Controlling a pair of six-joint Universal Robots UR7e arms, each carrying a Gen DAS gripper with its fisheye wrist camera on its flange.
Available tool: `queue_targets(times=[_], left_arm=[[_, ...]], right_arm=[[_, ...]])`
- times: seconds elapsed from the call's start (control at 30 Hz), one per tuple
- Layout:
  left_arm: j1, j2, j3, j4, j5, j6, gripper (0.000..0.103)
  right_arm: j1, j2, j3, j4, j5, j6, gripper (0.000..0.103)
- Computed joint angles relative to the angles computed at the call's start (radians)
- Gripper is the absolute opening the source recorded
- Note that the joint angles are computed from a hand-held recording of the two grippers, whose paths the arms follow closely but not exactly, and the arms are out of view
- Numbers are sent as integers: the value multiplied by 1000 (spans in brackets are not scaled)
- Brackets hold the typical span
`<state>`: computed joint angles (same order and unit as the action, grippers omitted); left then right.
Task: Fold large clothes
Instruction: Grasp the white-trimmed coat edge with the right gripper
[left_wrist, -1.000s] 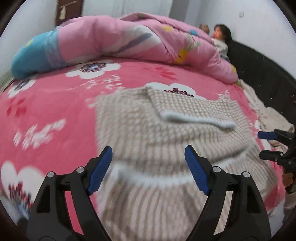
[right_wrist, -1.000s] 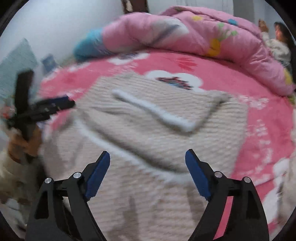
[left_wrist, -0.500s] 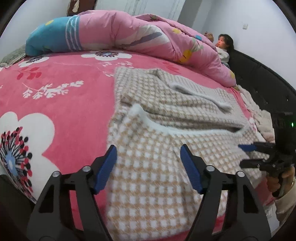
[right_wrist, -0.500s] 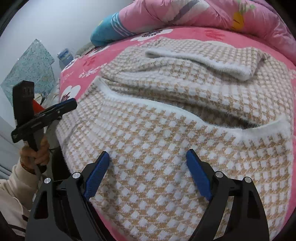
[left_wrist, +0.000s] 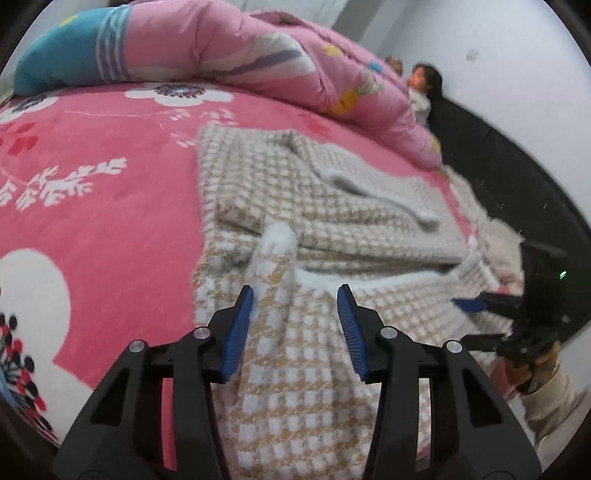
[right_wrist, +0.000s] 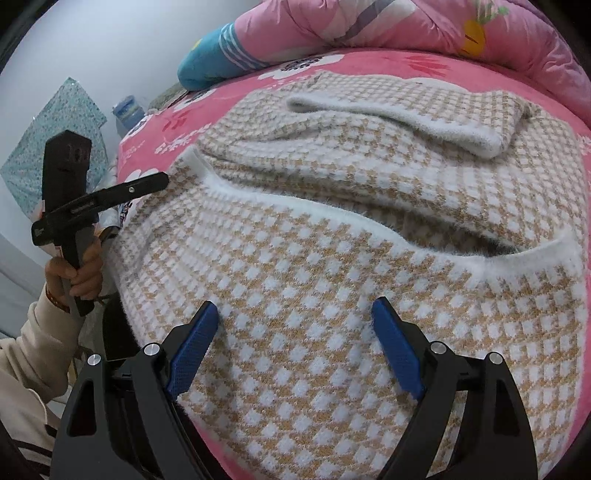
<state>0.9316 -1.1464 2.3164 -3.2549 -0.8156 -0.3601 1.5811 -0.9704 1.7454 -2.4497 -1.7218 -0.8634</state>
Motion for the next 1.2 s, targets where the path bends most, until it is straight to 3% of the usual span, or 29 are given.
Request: queue_targets(times=[0.1,0.3,0.43,0.5,0.63,0.83,1.03,1.2], left_arm=[[41,2,-44,107,-6,-67,44],[107,-15,-76,113,-137,-86,45],[117,-47,-49,85,-273,-66,45],[93,-53,-38,115,-233,-67,47],[49,-43,-59,301,-70,-147,46],[2,-6,-61,257,-31,-118,56],[-58,58,-112,502,179,-248,57],[-85,70,-117,582,240,-322,58]], right_arm=[[1,-2,9,-11,1,-1,84],[1,-6,19,-25,-1,-9,84],[2,-9,26,-31,1,-9,84],[1,-9,28,-33,4,-8,84],[-2,-10,28,-31,9,-5,84],[-5,-14,25,-23,16,3,84],[-19,-48,24,9,34,14,84],[-52,-130,56,-51,44,9,84]])
